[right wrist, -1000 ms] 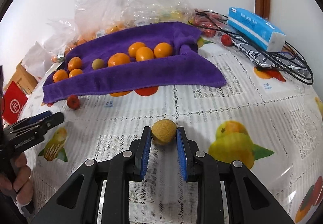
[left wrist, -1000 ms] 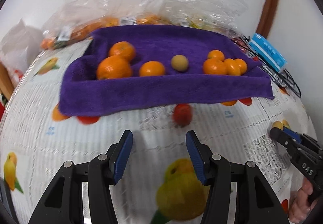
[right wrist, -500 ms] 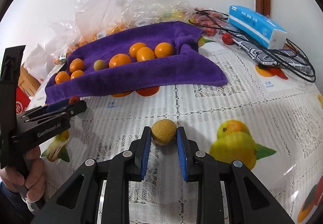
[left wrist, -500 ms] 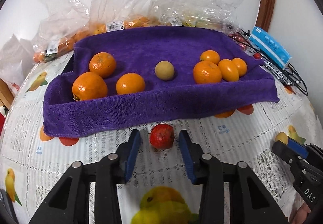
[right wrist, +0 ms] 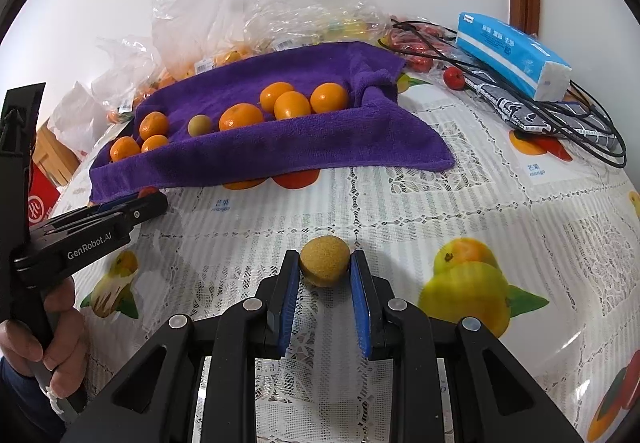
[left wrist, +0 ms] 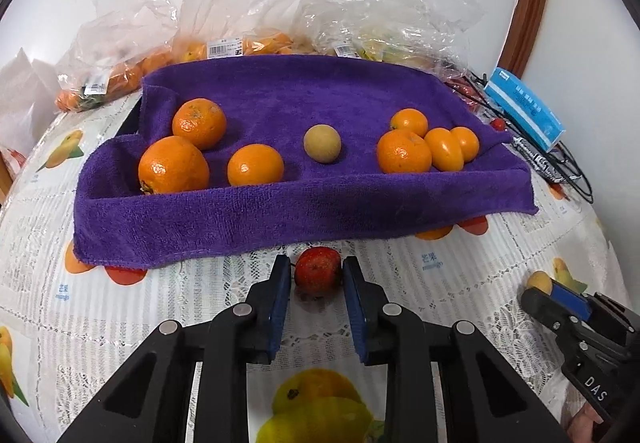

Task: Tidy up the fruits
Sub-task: 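Grasp the red tomato with the left gripper while the right holds the yellow fruit, then lift the yellow fruit in the right gripper while the left lifts the tomato toward the towel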

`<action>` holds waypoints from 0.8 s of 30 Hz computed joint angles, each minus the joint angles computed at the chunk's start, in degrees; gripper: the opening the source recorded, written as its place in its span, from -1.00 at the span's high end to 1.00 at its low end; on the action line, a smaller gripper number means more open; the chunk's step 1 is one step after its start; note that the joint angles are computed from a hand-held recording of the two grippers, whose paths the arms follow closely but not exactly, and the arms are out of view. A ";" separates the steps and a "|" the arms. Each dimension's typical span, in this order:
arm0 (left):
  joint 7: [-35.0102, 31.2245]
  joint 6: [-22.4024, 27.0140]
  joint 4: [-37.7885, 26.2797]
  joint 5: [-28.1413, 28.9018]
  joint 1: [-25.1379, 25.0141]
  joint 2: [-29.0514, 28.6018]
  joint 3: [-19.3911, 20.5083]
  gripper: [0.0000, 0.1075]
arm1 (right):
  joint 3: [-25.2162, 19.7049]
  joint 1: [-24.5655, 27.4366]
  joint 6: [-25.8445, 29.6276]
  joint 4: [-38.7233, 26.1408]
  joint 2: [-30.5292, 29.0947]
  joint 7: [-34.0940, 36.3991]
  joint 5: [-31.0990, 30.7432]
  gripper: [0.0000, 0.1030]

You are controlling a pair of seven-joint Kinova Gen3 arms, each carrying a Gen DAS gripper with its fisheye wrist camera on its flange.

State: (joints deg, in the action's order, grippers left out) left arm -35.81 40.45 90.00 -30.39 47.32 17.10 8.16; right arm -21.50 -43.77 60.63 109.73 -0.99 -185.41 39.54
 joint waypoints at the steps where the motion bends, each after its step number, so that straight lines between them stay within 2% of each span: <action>1: -0.14 -0.23 0.10 0.22 -0.17 -0.06 0.07 0.53 | 0.00 -0.01 -0.01 -0.03 0.03 0.16 -0.02 0.50; 8: -1.21 -2.15 1.18 1.82 -1.30 -0.74 0.38 0.52 | 0.09 -0.03 -0.11 -0.05 0.06 0.42 -0.07 0.47; 11: -3.73 -6.00 3.27 4.80 -3.58 -1.88 1.27 0.53 | 0.06 -0.07 -0.27 0.00 0.05 0.20 -0.02 0.47; 24: -2.73 -12.23 7.05 5.25 -3.80 -3.94 0.37 0.53 | 0.07 -0.18 -0.11 -0.10 0.12 0.15 0.01 0.49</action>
State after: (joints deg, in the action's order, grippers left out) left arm -38.55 28.22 97.05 -25.14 43.52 13.16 8.52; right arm -21.43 -43.96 60.52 109.63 -0.87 -185.26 39.55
